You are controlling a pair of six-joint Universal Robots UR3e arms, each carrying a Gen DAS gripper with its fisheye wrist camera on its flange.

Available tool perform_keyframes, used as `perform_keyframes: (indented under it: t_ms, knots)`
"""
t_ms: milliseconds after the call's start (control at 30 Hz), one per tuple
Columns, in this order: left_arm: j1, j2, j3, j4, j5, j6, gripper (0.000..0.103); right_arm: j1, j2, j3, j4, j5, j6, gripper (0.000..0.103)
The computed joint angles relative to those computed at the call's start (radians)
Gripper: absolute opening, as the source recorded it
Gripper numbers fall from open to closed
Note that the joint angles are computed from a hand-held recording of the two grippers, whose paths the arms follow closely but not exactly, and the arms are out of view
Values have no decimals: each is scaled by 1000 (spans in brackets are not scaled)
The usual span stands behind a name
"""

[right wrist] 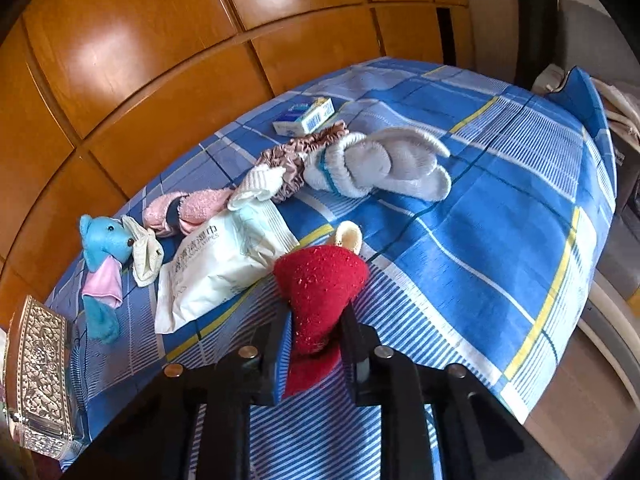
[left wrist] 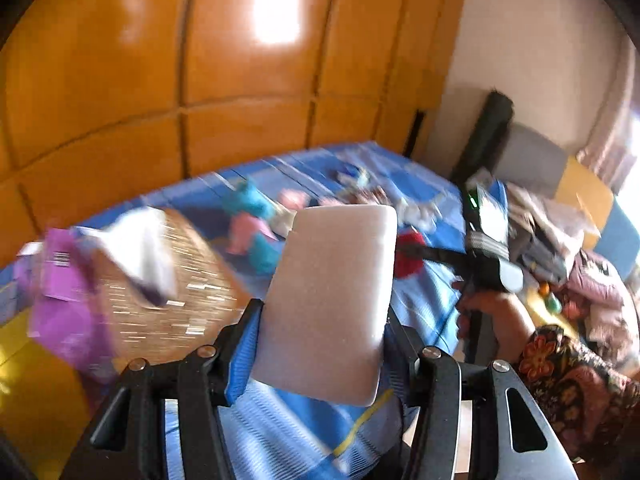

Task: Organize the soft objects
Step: 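Carry the white sponge into the gold tray and open the left tool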

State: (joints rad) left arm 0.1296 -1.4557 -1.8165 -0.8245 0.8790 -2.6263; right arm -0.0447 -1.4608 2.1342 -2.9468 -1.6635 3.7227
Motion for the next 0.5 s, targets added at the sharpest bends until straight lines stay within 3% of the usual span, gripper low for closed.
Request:
perform_keyframes:
  t_ms: [267, 433, 500]
  knots:
    - [393, 95, 63, -276, -114, 121, 57, 52, -33, -30, 25, -16, 16, 19]
    - [531, -34, 131, -239, -10, 99, 57, 93, -46, -64, 62, -31, 38, 19]
    - [543, -117, 163, -187, 81, 66, 57, 116, -50, -85, 85, -49, 46, 19]
